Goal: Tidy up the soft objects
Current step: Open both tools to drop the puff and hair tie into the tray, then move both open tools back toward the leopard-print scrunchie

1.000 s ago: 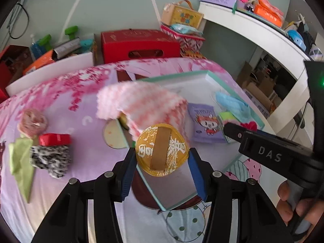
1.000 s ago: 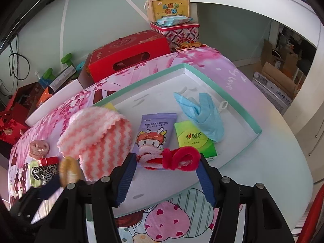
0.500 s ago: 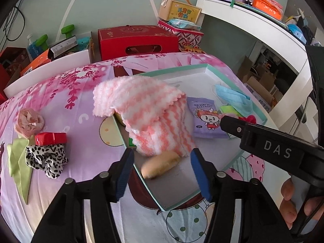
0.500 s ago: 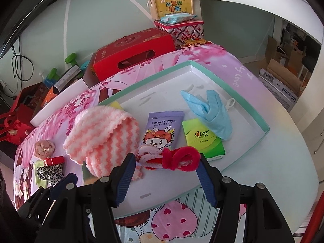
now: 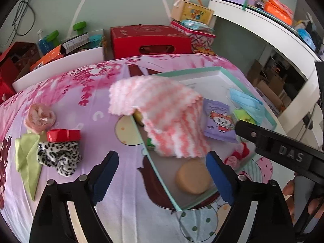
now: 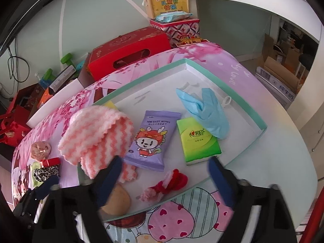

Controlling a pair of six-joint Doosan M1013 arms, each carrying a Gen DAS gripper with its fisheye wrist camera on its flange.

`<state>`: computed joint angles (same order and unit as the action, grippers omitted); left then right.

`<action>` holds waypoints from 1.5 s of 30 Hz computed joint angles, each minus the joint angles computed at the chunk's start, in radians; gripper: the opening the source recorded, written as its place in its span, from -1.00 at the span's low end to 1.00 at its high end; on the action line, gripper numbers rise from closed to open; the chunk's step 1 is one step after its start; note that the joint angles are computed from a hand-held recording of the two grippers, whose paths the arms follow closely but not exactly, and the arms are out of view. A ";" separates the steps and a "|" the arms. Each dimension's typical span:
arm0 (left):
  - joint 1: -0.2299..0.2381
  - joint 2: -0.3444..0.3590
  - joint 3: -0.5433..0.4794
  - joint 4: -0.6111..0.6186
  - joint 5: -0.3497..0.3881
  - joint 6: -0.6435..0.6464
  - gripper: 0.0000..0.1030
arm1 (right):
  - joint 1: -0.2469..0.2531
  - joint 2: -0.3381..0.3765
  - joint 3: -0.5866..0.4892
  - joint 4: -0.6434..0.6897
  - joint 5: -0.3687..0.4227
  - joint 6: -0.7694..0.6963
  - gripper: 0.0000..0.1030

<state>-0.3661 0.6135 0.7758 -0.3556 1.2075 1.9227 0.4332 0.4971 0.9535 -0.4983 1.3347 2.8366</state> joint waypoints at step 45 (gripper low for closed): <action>0.164 0.036 -0.117 0.367 -0.011 -0.579 0.74 | 0.073 0.220 -0.386 -0.015 0.064 -0.320 0.99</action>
<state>-0.2017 0.6493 0.6588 0.0116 1.1969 1.3440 0.5061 0.7173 0.5672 -0.5129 1.3990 2.5168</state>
